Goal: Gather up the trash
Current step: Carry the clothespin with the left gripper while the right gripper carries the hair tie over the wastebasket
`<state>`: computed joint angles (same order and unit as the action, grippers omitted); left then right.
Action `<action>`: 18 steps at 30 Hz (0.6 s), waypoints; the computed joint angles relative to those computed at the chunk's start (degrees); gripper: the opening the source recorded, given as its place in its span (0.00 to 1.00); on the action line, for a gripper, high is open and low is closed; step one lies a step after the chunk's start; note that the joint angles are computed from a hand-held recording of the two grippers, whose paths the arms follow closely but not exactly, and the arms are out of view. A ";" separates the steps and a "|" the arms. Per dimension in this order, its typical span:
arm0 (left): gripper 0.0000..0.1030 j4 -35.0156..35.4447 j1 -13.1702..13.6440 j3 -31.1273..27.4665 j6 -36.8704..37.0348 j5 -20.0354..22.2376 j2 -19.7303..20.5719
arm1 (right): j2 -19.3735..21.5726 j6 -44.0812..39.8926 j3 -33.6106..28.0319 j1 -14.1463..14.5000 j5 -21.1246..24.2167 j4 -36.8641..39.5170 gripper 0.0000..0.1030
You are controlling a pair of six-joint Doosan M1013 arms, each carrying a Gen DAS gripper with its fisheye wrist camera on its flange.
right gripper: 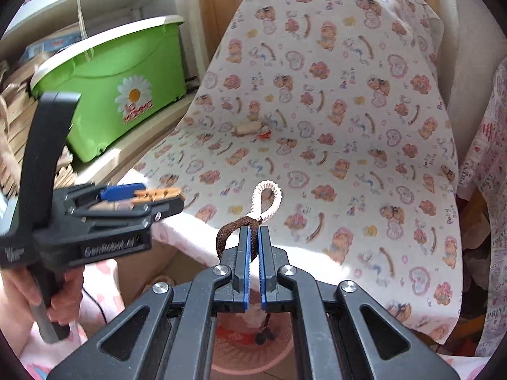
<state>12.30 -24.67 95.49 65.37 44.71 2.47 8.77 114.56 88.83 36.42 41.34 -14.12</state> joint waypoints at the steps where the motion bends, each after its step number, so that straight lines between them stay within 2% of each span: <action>1: 0.63 -0.13 0.10 -0.13 0.21 0.49 0.09 | 0.13 -0.22 0.08 0.29 0.66 -0.24 0.05; 5: 0.63 -7.42 1.45 -0.12 7.01 3.42 0.45 | 0.14 -2.37 0.53 0.81 2.74 2.12 0.05; 7: 0.63 -7.58 1.28 0.67 6.68 4.56 0.47 | -0.02 -3.41 0.94 0.78 3.32 4.02 0.05; 10: 0.63 -11.51 1.47 0.45 9.65 7.05 1.26 | 0.66 -5.53 0.65 0.95 6.24 5.54 0.05; 13: 0.63 -11.78 0.91 -0.46 11.04 9.06 2.44 | 2.34 -7.76 -0.30 0.82 9.91 6.65 0.05; 15: 0.63 -10.53 0.47 -0.56 10.18 10.32 3.00 | 3.52 -8.89 -1.13 -0.31 12.69 11.43 0.05; 17: 0.63 -12.18 0.85 -0.55 11.20 11.51 3.64 | 4.06 -9.47 -1.31 -1.35 14.20 15.48 0.05; 18: 0.63 -13.16 1.13 -0.53 11.30 12.14 3.90 | 4.12 -7.58 -1.25 -1.07 14.40 13.63 0.05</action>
